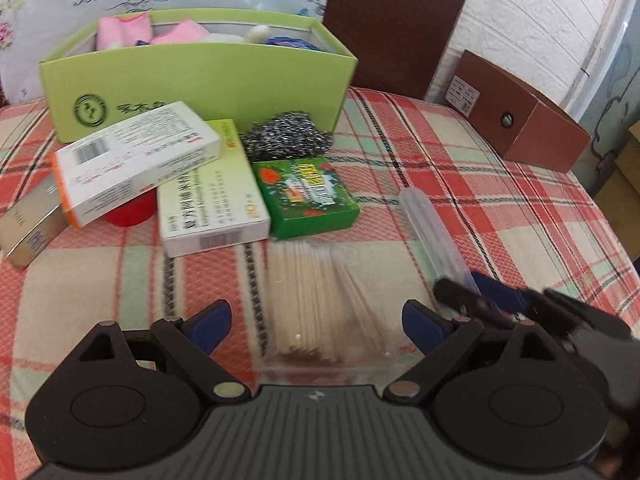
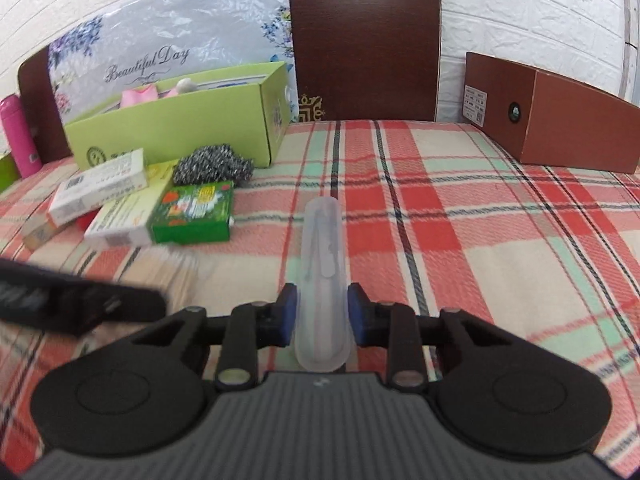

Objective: Organize objects
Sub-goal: 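Grasp the bagged wooden cotton swabs with the left tool while the right tool grasps the clear plastic tube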

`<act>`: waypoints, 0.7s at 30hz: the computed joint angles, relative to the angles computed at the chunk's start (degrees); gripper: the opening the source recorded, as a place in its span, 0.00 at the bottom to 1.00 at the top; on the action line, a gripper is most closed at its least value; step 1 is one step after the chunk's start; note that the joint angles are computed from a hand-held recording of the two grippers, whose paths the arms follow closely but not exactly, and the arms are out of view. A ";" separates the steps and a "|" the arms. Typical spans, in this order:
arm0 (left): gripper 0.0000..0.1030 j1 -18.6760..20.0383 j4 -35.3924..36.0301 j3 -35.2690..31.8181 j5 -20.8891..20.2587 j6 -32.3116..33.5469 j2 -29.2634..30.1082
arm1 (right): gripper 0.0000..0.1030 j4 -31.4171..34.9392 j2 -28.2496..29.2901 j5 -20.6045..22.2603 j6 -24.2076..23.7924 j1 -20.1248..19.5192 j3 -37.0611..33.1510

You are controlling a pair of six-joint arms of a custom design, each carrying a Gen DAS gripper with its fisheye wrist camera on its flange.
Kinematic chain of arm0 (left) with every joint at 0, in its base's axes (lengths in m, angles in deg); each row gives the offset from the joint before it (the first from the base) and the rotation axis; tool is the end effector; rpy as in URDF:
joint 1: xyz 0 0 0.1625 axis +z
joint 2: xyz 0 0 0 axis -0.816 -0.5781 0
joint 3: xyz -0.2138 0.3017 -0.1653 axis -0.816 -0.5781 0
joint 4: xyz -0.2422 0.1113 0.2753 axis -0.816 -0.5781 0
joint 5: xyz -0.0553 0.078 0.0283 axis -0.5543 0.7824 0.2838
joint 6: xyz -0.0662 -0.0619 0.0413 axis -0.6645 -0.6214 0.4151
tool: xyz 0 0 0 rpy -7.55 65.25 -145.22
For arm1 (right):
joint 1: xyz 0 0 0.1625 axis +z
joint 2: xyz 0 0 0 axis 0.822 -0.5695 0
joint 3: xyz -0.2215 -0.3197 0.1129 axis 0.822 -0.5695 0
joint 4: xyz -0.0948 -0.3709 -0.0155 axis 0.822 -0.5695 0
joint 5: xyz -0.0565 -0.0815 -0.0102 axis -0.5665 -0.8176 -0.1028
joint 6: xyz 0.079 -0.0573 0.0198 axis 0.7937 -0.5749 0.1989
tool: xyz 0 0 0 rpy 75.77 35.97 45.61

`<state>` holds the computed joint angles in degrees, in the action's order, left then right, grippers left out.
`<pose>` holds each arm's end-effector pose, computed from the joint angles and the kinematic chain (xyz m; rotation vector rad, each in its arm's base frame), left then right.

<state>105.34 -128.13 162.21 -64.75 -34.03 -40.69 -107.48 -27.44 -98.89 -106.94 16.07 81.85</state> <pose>-0.2292 -0.6119 -0.0812 0.1854 2.3779 -0.9762 -0.0708 -0.6411 0.1466 0.9063 -2.3432 0.8863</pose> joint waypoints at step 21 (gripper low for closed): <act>0.47 -2.51 -2.21 18.72 9.61 -2.87 -8.71 | 0.42 6.12 -6.79 1.76 -6.67 -0.34 11.00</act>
